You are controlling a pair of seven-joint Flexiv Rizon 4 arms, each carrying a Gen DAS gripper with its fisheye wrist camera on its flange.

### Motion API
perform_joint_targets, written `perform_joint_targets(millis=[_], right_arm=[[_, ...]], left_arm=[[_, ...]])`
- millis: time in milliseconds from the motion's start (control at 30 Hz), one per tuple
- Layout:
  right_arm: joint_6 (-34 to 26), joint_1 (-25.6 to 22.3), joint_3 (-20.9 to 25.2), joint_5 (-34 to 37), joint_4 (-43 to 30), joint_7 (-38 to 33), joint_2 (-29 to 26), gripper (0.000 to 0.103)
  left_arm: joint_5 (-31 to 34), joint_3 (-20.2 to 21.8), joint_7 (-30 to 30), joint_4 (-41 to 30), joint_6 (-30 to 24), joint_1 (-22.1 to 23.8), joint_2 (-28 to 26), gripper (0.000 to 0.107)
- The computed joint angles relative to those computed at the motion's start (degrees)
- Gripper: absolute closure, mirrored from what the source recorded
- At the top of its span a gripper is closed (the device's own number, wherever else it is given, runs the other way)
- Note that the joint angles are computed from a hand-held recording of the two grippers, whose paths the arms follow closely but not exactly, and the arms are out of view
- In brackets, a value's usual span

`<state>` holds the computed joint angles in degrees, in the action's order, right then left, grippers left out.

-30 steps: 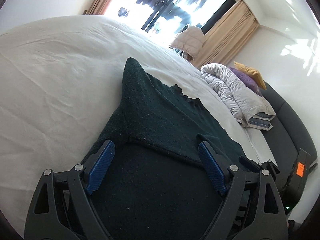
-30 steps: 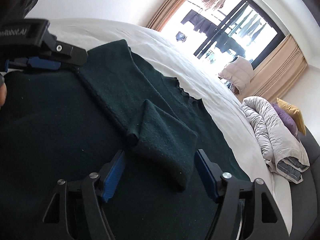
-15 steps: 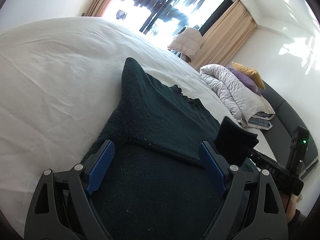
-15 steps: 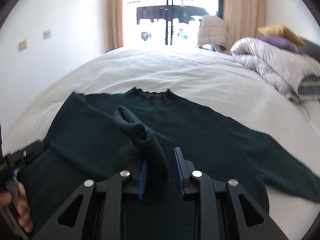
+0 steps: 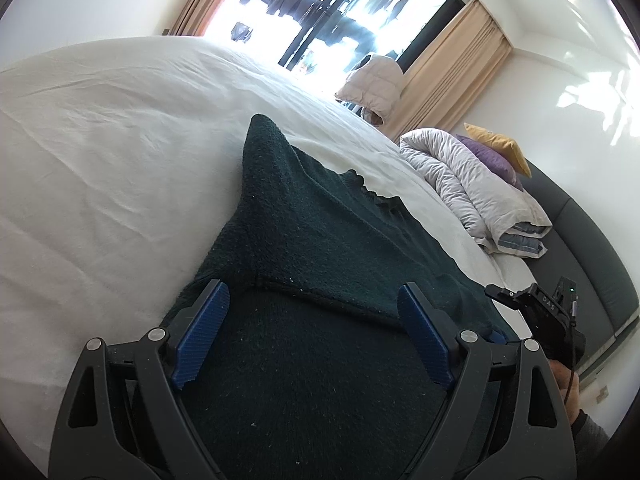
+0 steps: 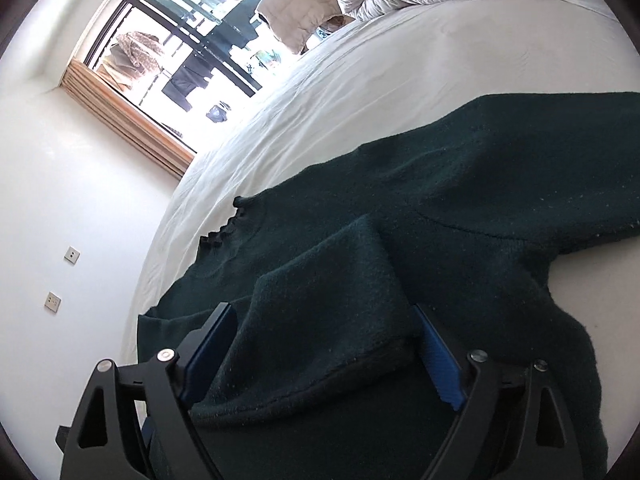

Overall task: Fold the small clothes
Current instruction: 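Grasp the other sleeve with the right tool and lift it, then fold the held sleeve across the sweater body and open the right tool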

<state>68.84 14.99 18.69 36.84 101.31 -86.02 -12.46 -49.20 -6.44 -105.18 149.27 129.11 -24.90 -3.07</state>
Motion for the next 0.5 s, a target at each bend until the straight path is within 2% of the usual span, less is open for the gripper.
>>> perform_joint_targets(millis=[67, 100, 167, 200, 233, 400, 500], right_arm=[[-1.1, -0.1, -0.3, -0.2, -1.1, 0.6, -0.6, 0.023], [-2.2, -0.5, -0.4, 0.0, -1.6, 0.4, -0.9, 0.03], [-5.1, 0.2, -1.5, -3.3, -3.2, 2.4, -2.1, 0.052], [-6.2, 0.8, -2.0, -5.5, -3.4, 3.9, -2.4, 0.079], [-6.8, 1.5, -2.6, -8.0, -3.5, 5.6, -2.5, 0.091], [-4.2, 1.1, -1.1, -9.0, -4.9, 2.0, -2.0, 0.093], [-2.1, 0.0, 0.6, -5.9, -7.9, -3.5, -1.9, 0.093]], left_arm=[[0.2, 0.1, -0.1, 0.0, -0.1, 0.1, 0.0, 0.02], [0.3, 0.1, -0.1, -0.1, -0.1, 0.2, -0.1, 0.02], [0.4, 0.2, -0.1, 0.0, -0.2, 0.2, 0.0, 0.02], [0.5, 0.2, -0.1, 0.0, -0.2, 0.3, 0.1, 0.02], [0.7, 0.2, -0.3, 0.1, -0.2, 0.3, 0.1, 0.02], [2.7, 0.6, -1.5, -0.1, -0.1, 1.1, -0.3, 0.02], [4.0, 1.0, -2.2, -0.2, -0.2, 1.7, -0.6, 0.02]])
